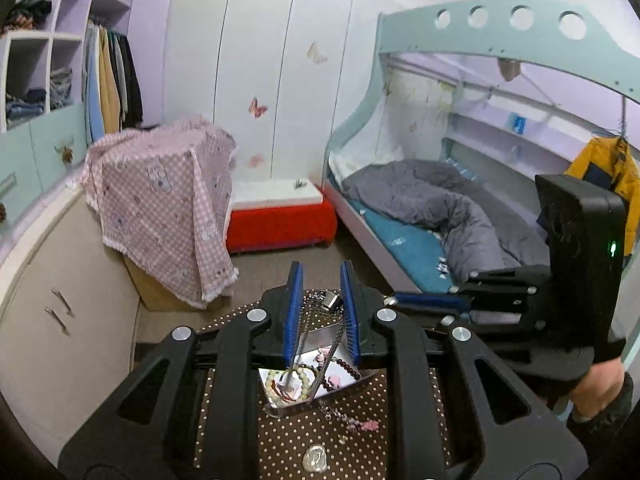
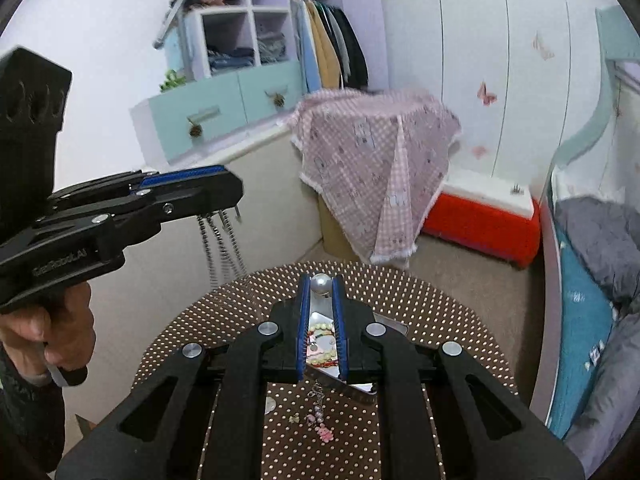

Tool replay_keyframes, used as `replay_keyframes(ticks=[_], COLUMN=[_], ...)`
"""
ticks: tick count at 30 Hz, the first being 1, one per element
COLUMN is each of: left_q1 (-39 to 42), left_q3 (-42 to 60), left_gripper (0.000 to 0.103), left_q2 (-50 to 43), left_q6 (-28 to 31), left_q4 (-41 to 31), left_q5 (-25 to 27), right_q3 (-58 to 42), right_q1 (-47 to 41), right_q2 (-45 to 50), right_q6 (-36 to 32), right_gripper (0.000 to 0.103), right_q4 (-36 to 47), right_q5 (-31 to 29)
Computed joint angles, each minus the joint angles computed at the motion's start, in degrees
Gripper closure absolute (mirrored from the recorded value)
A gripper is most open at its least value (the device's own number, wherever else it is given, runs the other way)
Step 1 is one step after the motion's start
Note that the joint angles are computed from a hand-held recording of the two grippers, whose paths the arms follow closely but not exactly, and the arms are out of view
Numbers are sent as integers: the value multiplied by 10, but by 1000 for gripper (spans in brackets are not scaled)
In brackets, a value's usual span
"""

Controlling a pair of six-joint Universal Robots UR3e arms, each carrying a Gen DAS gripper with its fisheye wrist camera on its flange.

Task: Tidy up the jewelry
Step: 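Carry both chains over the grey box and open both tools, then withdraw both tools from the box toward the jade pendant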

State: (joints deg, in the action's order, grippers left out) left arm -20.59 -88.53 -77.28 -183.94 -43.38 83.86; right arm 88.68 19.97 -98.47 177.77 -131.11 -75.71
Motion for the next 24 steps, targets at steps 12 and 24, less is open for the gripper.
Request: replay_keyframes(ticks=[12,24], left_q1=[-22,-51], left_q3=[-14,-107], left_gripper=[9,8], left_q2=[-69,39], left_q6=[-25,-30], left_q4=[40,53], left_q5=[108,186], right_q3=[39,130], right_q1=[-40,-51], right_q2=[66,-56], right_q6=[62,80], right_gripper=[17,8], right_q4=[-29,-51], right_q5=[8,-5])
